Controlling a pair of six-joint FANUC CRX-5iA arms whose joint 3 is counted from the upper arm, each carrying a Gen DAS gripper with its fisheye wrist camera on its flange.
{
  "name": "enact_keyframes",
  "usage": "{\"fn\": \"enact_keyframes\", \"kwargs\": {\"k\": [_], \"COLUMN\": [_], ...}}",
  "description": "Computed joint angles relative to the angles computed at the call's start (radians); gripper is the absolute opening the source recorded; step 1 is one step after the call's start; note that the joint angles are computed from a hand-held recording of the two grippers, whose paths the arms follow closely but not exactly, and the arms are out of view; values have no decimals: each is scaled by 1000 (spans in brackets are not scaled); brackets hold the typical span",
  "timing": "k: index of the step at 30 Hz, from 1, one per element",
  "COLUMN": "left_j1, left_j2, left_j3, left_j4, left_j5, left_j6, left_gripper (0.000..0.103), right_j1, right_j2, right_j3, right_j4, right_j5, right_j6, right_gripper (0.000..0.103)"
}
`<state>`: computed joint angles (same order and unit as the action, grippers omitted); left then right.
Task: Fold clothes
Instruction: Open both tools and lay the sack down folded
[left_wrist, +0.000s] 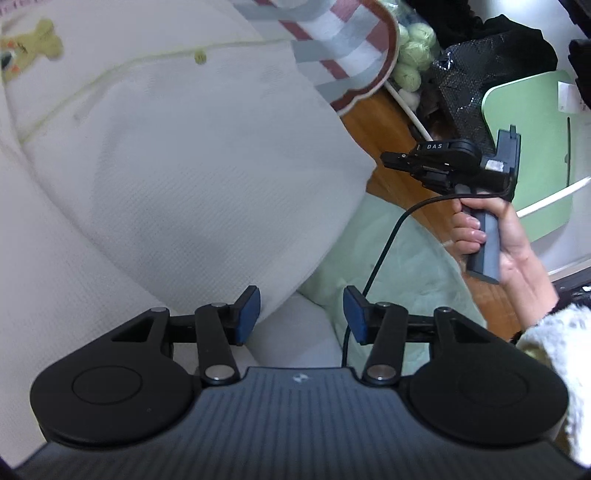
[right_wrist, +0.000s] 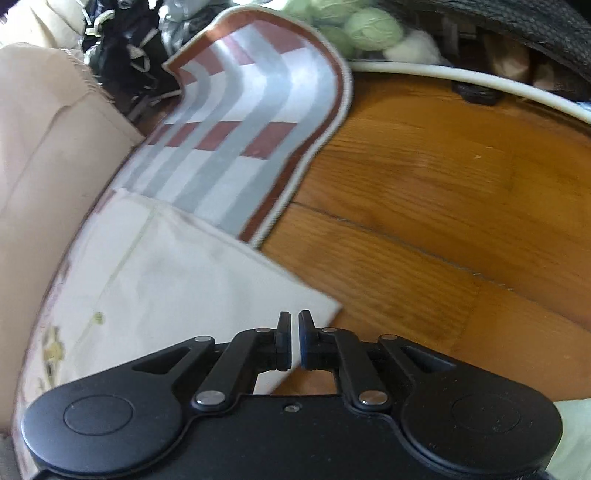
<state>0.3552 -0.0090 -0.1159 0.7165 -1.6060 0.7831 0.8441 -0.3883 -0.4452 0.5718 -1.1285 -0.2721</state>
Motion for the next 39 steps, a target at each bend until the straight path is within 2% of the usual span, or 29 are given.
{"fn": "enact_keyframes", "kwargs": {"k": [4,7,10,11,15,17,19,20,22,23,24,27,31,34,37,38,39], "left_j1": [99,196,290,312,344,342,338,322,303,298,311,375,383,362,348,355,362], "left_j2": [-75,-115,-124,-120,-93,-82,-71,-78,-95,-105,-97,-75,-24,52,92,98,103], "left_j3": [-41,-52,-42,-33,48,67,84,89,94,90,95,103,159,217,197,177,157], "left_j4": [52,73,48,24,-148,-186,-221,-276,-372,-411,-398,-287,-231,-222,-178,-158,-137], "left_j5": [29,68,115,136,192,141,90,90,121,139,126,107,191,269,348,357,364], "left_j6": [-66,-79,-35,-9,125,122,115,118,143,151,161,144,126,133,157,170,184], "left_gripper": [50,59,61,61,61,61,61,61,61,61,61,61,62,63,63,63,63], "right_j1": [17,15,4,-2,6,13,21,29,56,68,75,66,-20,-31,-43,-53,-63], "right_j2": [42,73,119,142,275,357,431,467,534,565,588,652,785,880,933,934,932], "right_j3": [63,117,186,220,418,546,662,715,800,834,855,914,1084,1164,1191,1182,1173], "right_j4": [2,-29,-122,-169,-397,-515,-603,-629,-621,-599,-571,-524,-647,-615,-604,-627,-658], "right_j5": [8,70,183,211,240,208,166,142,95,74,65,63,6,-27,-23,-6,9], "right_j6": [105,211,360,430,780,971,1125,1182,1251,1275,1292,1327,1338,1253,1120,1085,1064], "right_gripper": [10,11,23,29,30,30,37,43,46,46,46,46,44,43,43,36,10]}}
